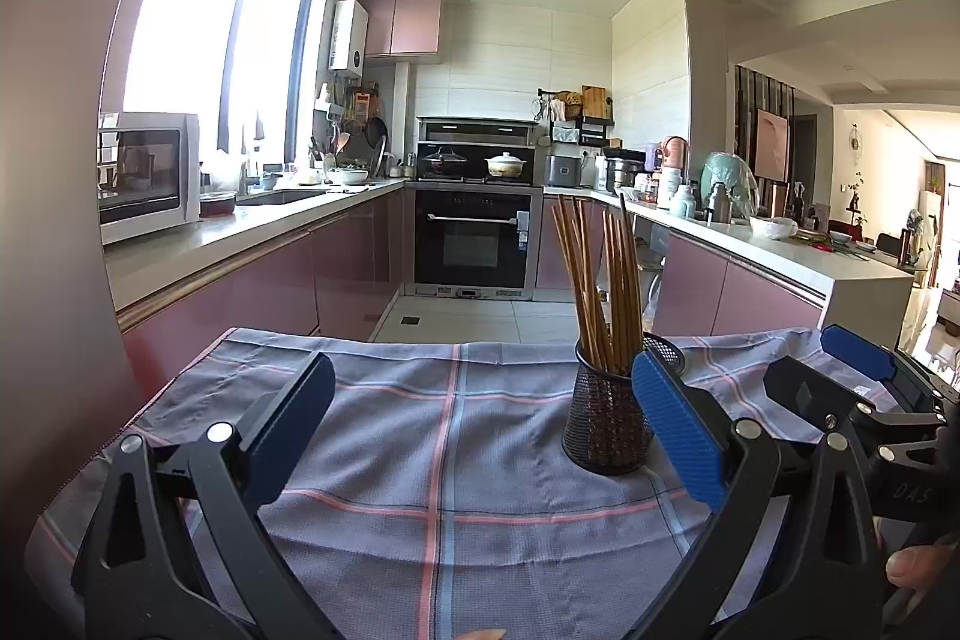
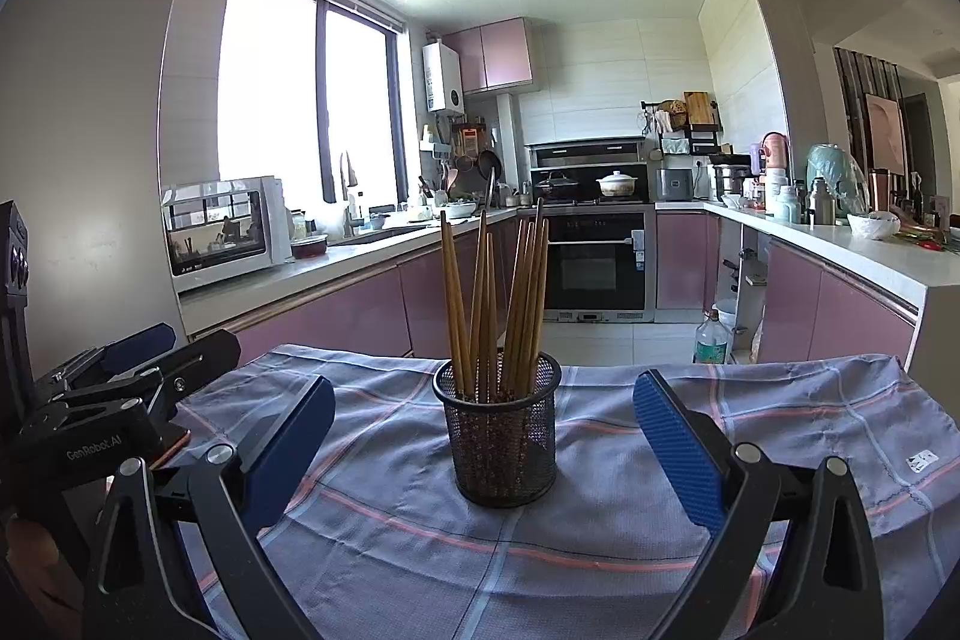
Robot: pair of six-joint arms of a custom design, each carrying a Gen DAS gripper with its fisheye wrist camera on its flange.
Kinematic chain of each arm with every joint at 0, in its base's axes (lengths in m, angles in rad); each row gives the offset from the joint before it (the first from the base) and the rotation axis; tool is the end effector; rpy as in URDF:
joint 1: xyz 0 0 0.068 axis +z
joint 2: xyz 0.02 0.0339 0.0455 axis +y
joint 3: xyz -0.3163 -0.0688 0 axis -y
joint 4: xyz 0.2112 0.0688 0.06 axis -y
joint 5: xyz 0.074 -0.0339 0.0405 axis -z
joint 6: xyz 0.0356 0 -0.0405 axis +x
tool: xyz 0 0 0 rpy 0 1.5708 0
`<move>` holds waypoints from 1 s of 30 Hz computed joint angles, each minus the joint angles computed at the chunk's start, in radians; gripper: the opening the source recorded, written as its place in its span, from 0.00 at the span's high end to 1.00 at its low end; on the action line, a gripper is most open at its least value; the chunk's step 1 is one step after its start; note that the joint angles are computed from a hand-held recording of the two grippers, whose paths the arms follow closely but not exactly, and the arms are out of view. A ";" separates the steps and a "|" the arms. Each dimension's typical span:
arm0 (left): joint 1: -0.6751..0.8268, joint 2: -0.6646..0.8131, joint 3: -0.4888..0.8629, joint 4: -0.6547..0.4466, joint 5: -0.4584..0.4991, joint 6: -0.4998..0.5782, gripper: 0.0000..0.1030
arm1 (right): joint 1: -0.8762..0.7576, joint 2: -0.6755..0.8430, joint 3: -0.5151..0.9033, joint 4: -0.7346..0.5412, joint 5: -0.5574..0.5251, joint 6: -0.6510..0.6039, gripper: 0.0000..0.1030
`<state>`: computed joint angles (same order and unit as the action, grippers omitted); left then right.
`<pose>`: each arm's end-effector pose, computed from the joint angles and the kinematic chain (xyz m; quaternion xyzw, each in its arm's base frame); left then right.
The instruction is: Organize utensils
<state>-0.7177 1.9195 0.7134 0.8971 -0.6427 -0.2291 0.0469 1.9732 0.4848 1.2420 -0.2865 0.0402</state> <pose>0.2830 -0.2188 0.2037 0.0045 0.7885 -0.0282 0.6144 0.3251 0.0253 0.1726 -0.0904 0.7803 0.1390 0.6031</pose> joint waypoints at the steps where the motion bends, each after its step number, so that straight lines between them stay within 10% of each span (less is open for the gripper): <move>1: 0.000 0.002 0.003 -0.002 0.001 0.000 0.05 | -0.001 0.001 0.000 0.000 -0.002 0.001 0.07; 30: -0.001 0.011 0.005 0.006 0.002 -0.004 0.05 | -0.014 0.012 0.010 -0.010 -0.021 0.003 0.07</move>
<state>-0.7188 1.9302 0.7188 0.9030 -0.6406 -0.2332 0.0327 1.9855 0.4946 1.2318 -0.3072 0.0436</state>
